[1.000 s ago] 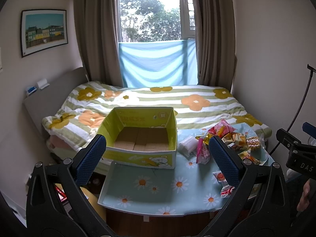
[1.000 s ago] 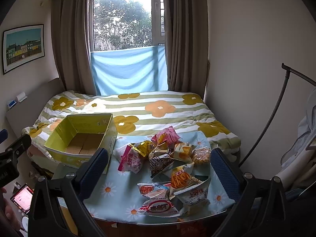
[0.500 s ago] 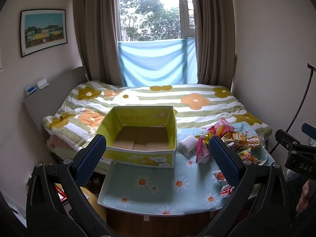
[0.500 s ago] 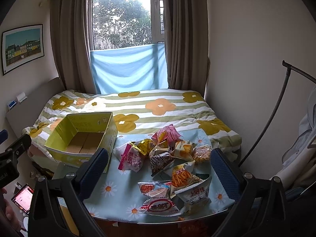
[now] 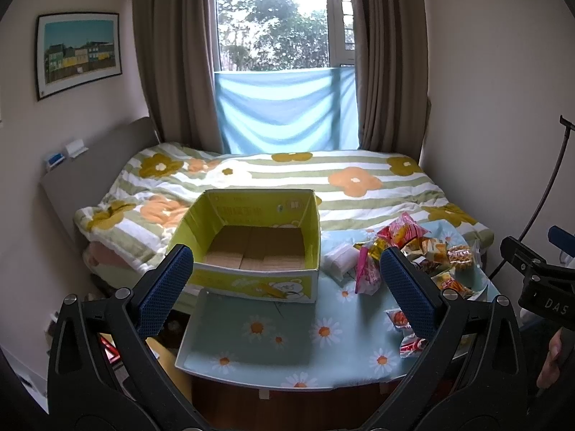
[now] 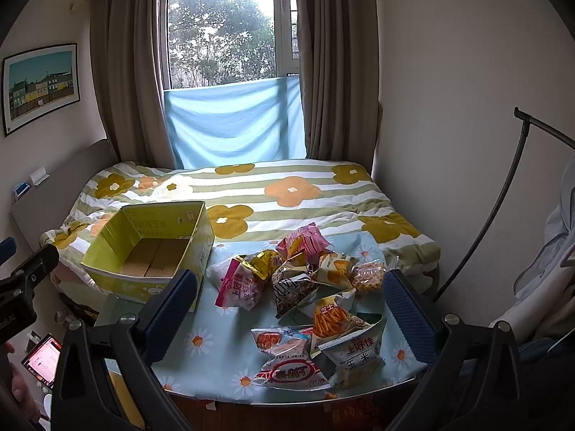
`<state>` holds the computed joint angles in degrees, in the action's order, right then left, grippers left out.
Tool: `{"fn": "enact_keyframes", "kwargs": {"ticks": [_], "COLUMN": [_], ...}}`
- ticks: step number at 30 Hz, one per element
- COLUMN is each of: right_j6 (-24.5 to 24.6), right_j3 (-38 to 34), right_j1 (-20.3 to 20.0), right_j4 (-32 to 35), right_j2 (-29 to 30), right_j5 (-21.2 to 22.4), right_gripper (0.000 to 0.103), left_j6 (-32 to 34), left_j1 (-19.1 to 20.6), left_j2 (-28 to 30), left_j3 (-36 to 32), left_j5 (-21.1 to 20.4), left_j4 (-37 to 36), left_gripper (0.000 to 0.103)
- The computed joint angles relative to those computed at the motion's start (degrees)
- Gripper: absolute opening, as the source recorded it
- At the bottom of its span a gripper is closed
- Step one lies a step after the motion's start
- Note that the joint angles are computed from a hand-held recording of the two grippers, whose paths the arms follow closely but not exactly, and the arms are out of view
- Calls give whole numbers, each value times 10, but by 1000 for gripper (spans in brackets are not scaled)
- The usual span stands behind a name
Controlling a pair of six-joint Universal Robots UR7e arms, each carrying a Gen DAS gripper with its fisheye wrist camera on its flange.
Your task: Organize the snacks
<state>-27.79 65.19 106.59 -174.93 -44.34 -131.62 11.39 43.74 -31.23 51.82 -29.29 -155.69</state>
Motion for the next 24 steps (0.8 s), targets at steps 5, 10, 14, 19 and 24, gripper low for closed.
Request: {"fn": "enact_keyframes", "kwargs": {"ticks": [5, 10, 14, 19, 24], "right_j6": [2, 3, 6, 23, 60], "right_j3": [2, 3, 5, 10, 31], "right_j1": [0, 0, 0, -4, -16], "right_j4": [1, 3, 5, 19, 37], "right_j2": [0, -1, -3, -10, -28], "right_j5": [0, 1, -2, -16, -27], "right_gripper": [103, 103, 103, 103, 103], "left_j6": [0, -5, -16, -43, -69], "left_j1": [0, 0, 1, 6, 21], "left_j2": [1, 0, -2, -1, 7], "left_j3": [-3, -1, -1, -14, -31], "left_j5": [0, 1, -1, -18, -63], "left_j4": [3, 7, 21, 76, 141], "left_gripper": [103, 103, 103, 103, 103]}}
